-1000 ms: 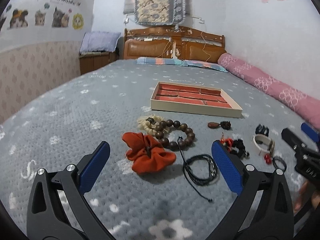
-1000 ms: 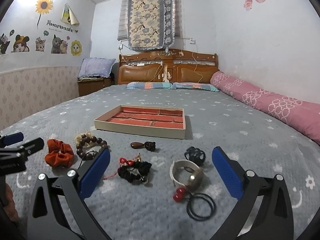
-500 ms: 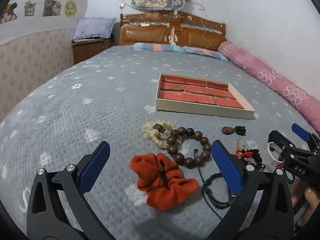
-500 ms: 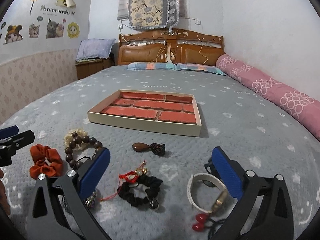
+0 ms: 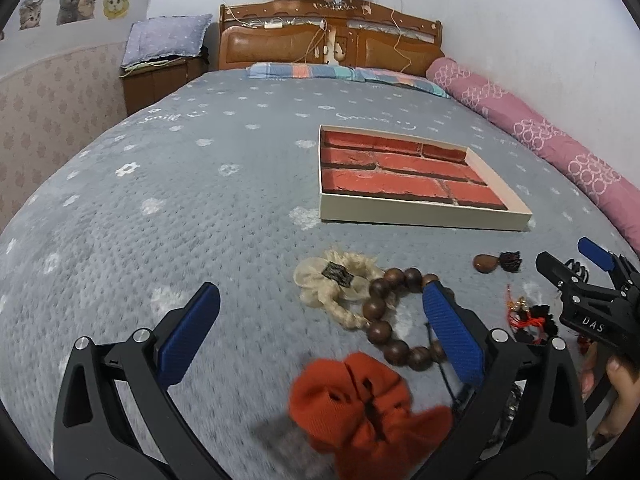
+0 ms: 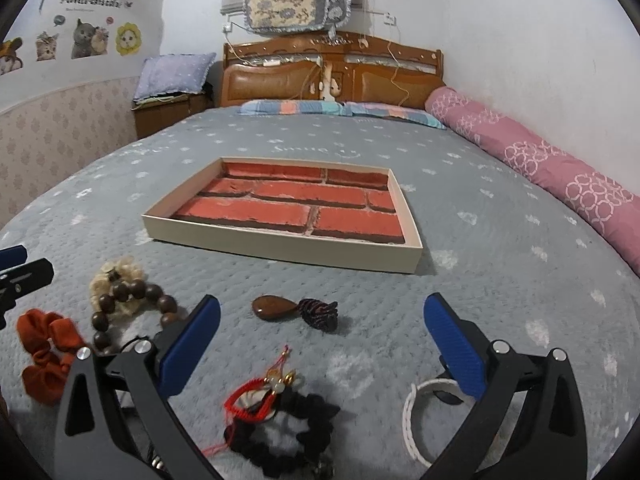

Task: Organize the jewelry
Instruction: 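Close the left gripper on the cream scrunchie while the right gripper grasps the brown pendant's black knot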

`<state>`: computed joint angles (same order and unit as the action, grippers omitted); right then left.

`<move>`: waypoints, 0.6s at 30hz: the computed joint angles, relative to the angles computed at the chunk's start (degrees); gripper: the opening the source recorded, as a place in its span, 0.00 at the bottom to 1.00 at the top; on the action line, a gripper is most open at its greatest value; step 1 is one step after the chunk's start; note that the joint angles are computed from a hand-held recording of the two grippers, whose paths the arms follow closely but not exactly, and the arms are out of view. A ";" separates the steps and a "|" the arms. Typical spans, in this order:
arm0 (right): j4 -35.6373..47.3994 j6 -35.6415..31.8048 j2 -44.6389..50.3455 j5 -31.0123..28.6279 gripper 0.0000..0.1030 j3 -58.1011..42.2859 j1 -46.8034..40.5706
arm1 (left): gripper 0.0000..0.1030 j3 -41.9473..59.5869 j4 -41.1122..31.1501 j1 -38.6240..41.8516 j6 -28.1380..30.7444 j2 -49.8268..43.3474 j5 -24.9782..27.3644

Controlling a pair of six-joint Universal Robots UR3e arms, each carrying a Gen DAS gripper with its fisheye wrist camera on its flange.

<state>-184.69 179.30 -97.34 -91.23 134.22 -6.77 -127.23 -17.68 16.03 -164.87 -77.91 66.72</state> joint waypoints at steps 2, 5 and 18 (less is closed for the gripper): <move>0.66 0.73 1.78 -0.83 0.96 -1.60 0.37 | 0.94 2.30 -0.34 -0.05 0.59 -2.79 -0.31; 1.41 1.39 3.84 -2.11 0.96 -3.36 0.97 | 0.93 4.50 -1.07 0.13 1.12 -5.29 -1.20; 10.35 3.15 8.55 1.97 0.58 -8.29 -2.45 | 0.78 10.71 -4.52 -1.74 1.80 -14.61 0.87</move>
